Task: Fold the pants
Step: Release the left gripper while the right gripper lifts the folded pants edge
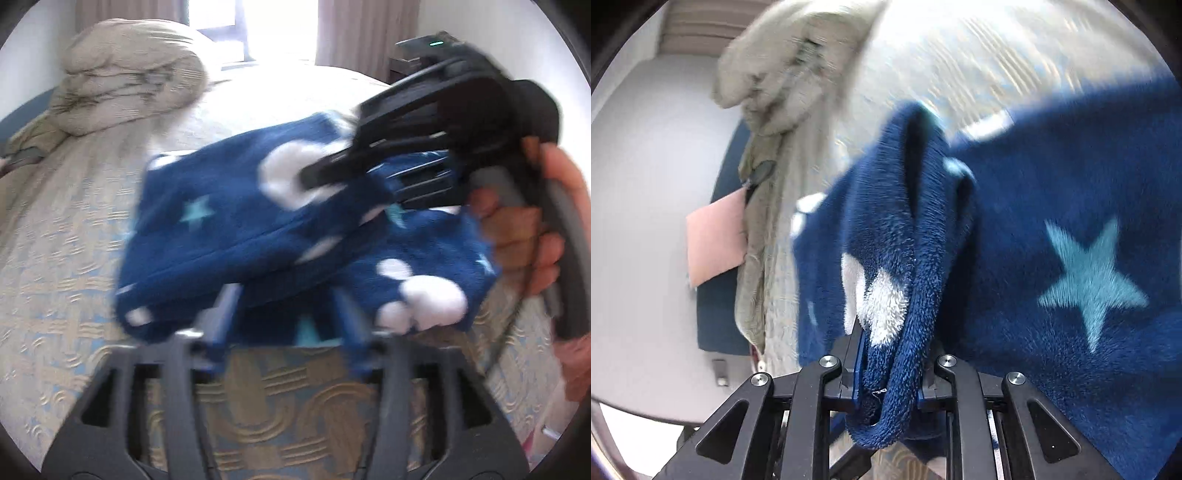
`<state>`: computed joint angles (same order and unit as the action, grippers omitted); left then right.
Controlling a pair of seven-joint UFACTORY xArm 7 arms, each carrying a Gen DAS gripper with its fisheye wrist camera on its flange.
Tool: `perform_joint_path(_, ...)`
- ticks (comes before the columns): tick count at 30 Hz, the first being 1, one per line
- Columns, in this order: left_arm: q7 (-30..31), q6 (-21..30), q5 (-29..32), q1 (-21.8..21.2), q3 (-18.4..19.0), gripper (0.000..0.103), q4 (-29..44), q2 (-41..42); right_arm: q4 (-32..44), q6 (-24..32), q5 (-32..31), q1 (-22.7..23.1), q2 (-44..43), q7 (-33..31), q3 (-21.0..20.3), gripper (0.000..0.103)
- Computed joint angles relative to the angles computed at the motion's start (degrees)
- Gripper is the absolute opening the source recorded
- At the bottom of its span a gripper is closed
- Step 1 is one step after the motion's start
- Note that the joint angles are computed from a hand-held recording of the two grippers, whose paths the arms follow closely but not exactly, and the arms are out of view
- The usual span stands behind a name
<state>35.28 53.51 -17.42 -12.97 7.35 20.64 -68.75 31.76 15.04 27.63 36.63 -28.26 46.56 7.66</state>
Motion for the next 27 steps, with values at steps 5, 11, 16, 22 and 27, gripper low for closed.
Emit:
perform_joint_path(5,-0.8,-2.6,3.5,6.4,1.5,0.067,-0.3,1.9,3.2,3.7,-4.4,-2.3,-1.2,-0.2,1.9,0.019)
perform_joint_path(11,-2.5,-6.7,5.6,10.5,2.2,0.067,-0.2,8.1,6.5,4.3,-5.7,-2.7,0.5,-1.1,2.9,0.019)
perform_joint_path(16,-4.3,-11.5,5.4,10.5,0.8,0.067,-0.9,11.4,5.7,3.4,-6.0,-2.3,-0.8,-1.1,3.5,0.019)
perform_joint_path(22,-6.9,-16.7,7.7,12.1,-0.9,0.074,-1.7,14.0,5.8,4.4,-8.8,-3.6,-3.0,0.1,5.1,0.019)
perform_joint_path(27,-4.6,-19.0,11.3,13.3,-0.4,0.077,-3.5,10.2,4.3,5.7,-10.1,-4.3,-4.9,1.9,5.1,0.018)
